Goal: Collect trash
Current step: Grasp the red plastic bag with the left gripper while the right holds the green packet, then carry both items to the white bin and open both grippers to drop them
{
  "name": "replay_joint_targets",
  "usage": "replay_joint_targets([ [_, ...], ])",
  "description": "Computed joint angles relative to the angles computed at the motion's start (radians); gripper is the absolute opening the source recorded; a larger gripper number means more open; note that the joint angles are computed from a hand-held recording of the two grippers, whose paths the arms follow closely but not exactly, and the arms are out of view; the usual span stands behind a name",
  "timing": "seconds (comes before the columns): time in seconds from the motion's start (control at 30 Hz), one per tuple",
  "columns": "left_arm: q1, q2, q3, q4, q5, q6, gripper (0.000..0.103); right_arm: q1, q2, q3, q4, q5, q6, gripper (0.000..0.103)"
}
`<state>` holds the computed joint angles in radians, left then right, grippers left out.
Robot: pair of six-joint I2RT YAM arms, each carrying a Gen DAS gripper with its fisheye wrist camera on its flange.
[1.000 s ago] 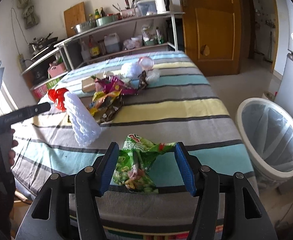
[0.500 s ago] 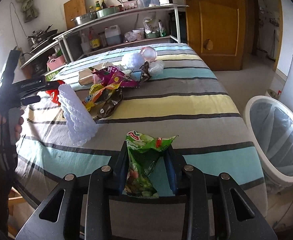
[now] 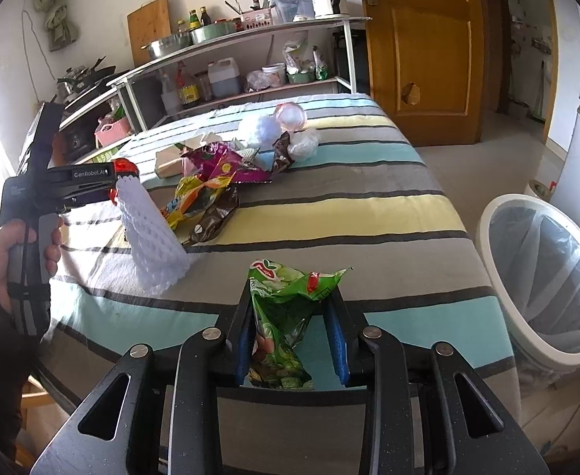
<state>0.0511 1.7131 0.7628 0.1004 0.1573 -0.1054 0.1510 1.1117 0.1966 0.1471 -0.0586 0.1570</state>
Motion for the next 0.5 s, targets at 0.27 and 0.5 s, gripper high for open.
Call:
replay_joint_targets([
  [0.27,-0.049,-0.154,-0.075,0.012,-0.039,0.046,0.059,-0.07,-0.07,-0.012,-0.021,-0.05,-0.009,0.033],
  [0.5,-0.139,-0.297,-0.082,-0.054,-0.023,0.069,0.059,-0.206,-0.192,0.001,-0.107,-0.122,-0.045,0.033],
])
